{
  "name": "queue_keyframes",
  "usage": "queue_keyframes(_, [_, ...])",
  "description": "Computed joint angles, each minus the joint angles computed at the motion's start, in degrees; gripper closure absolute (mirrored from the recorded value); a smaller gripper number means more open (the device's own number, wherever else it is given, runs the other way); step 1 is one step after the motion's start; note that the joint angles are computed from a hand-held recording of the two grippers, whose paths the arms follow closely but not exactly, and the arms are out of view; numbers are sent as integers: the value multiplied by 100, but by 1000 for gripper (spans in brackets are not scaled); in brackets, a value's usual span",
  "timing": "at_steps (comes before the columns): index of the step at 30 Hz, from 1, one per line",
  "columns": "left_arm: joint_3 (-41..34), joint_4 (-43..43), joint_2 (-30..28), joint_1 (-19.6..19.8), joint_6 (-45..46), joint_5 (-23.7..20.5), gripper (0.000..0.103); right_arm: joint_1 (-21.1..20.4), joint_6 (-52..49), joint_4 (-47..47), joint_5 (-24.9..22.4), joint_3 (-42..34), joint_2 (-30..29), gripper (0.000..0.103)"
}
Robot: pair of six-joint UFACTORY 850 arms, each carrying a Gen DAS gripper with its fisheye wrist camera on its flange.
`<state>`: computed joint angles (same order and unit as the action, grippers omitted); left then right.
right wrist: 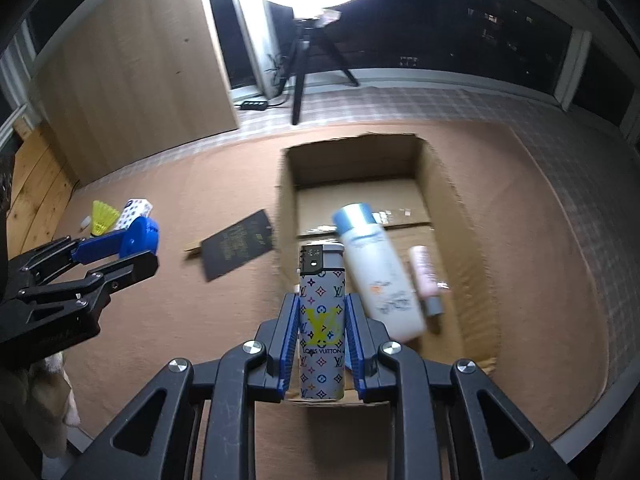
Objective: Organize objects
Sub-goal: 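Carry the lighter and tape measure over the box and open both tools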
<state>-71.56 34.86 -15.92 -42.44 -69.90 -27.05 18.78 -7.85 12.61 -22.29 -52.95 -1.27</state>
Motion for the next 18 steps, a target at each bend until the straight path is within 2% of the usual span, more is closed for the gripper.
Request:
queue_keyframes(8, [-1323,-440,-959,-186,589,-39,49,-472,-613,422,-6,3,-132,82])
queue_keyframes(11, [-1662,-574,-1211,-203,751,-108,49,-568,-747,482,-6,-5,-182,82])
queue_keyframes(14, [-1799,-895,-1319,-162,1138,4,49,-650,-953,644,-14,-28,-232,82])
queue_keyframes(15, [-1835,-1012,-1344,-152,1278,43,49,-680,-1070,764,-7,-25,-237,77])
queue_keyframes(16, [-1852,-981,-1350,-160,1262,42,48,-694,-976,678,9,-22,-240,66])
queue_keyframes(18, [-1828,-932,-1319,-169,1259,60,44,-710,-876,599,96,18,-202,54])
